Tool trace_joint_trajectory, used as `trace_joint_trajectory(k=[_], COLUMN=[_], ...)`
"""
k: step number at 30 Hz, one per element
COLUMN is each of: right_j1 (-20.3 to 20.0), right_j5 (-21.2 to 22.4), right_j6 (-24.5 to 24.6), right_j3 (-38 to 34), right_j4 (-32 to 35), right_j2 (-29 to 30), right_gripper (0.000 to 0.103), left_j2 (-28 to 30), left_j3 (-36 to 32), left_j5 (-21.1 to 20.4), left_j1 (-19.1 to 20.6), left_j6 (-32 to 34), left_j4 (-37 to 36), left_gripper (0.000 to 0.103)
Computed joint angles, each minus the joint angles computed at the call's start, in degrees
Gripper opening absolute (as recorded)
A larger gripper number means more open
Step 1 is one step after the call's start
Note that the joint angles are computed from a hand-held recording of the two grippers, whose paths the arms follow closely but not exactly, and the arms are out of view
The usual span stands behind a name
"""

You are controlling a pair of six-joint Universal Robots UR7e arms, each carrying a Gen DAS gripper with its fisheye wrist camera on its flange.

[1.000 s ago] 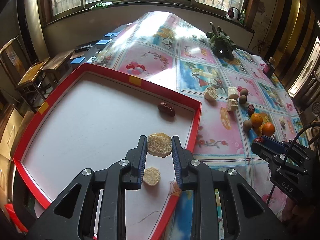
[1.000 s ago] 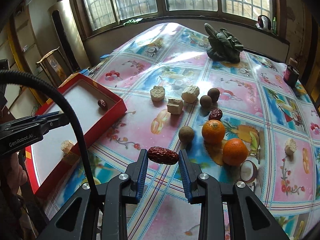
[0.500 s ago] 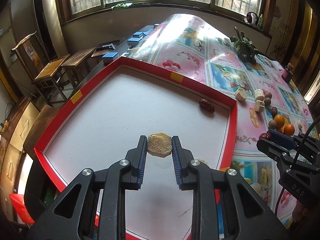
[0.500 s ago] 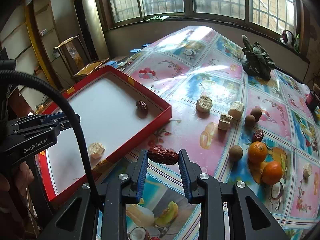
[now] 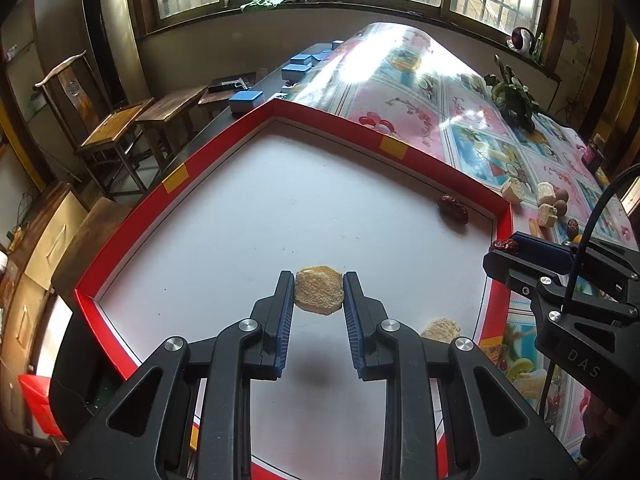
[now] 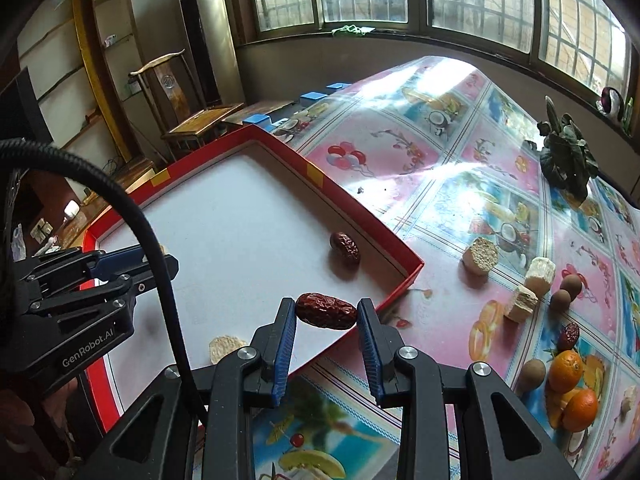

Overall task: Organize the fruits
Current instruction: 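Carry cake and date into the red tray and open both tools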

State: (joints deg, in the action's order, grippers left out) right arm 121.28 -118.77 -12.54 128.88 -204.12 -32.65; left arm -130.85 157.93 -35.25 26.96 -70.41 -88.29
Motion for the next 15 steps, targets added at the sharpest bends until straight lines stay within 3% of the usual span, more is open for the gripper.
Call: trace_joint_trajectory(k=[10,15], right_j1=[-0.7,-0.7], right_j5=[0.7,0.1], right_j6=[-0.4,-0.5], right_j3=[-5.2,-5.7], right_j4=[5.1,5.3], right_j2=[3.7,4.5], right_gripper=[0.030,0.030], left_j2=[3.0,4.3], left_j3=[0.9,0.9], left_j5=[0.0,0.5], left_j1=[3.0,2.5], left_j6=[4.4,2.5], left_j4=[-7.7,-6.8], left_gripper=[0.024,0.024])
